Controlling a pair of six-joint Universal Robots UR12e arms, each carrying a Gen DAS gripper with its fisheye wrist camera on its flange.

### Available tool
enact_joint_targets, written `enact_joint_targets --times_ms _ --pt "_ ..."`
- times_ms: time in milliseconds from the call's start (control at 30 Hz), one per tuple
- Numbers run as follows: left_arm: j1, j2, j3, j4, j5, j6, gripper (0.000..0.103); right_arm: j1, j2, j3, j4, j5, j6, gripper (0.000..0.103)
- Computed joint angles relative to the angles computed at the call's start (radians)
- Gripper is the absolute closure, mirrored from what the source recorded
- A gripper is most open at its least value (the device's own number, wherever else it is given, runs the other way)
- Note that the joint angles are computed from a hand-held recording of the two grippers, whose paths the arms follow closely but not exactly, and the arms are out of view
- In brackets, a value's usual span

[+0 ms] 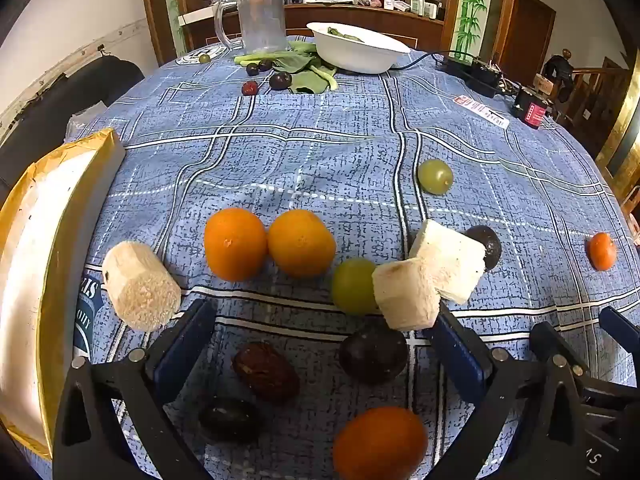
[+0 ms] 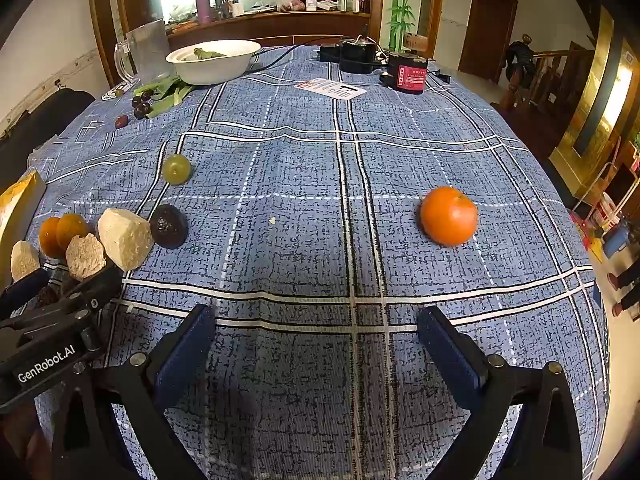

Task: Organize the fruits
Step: 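Move both tools over the scattered fruits on the tablecloth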

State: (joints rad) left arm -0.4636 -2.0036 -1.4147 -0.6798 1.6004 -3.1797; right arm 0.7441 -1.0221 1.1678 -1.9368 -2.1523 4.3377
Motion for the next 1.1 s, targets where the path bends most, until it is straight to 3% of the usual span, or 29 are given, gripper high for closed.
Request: enact_joint_targets --times_ms 567,733,833,1100 --pt "0.0 0.0 0.001 -0.004 -0.002 0.001 0.0 -0.001 -0.002 0.0 0.003 0.004 -0.001 0.001" --pt "0.006 0.004 0.0 -0.02 -0.028 0.036 0.0 -0.002 -0.004 0.003 -0.001 0.008 -0.002 0.001" --pt "0.016 0.014 0.001 -0.062 -0.054 0.069 0.0 -0.01 -0.009 -0.001 0.006 0.053 -0.008 0.001" --pt "0.018 0.021 -0.003 -0.08 -0.063 0.096 0.0 -0.017 0.007 -0.039 0.063 0.065 0.024 0.001"
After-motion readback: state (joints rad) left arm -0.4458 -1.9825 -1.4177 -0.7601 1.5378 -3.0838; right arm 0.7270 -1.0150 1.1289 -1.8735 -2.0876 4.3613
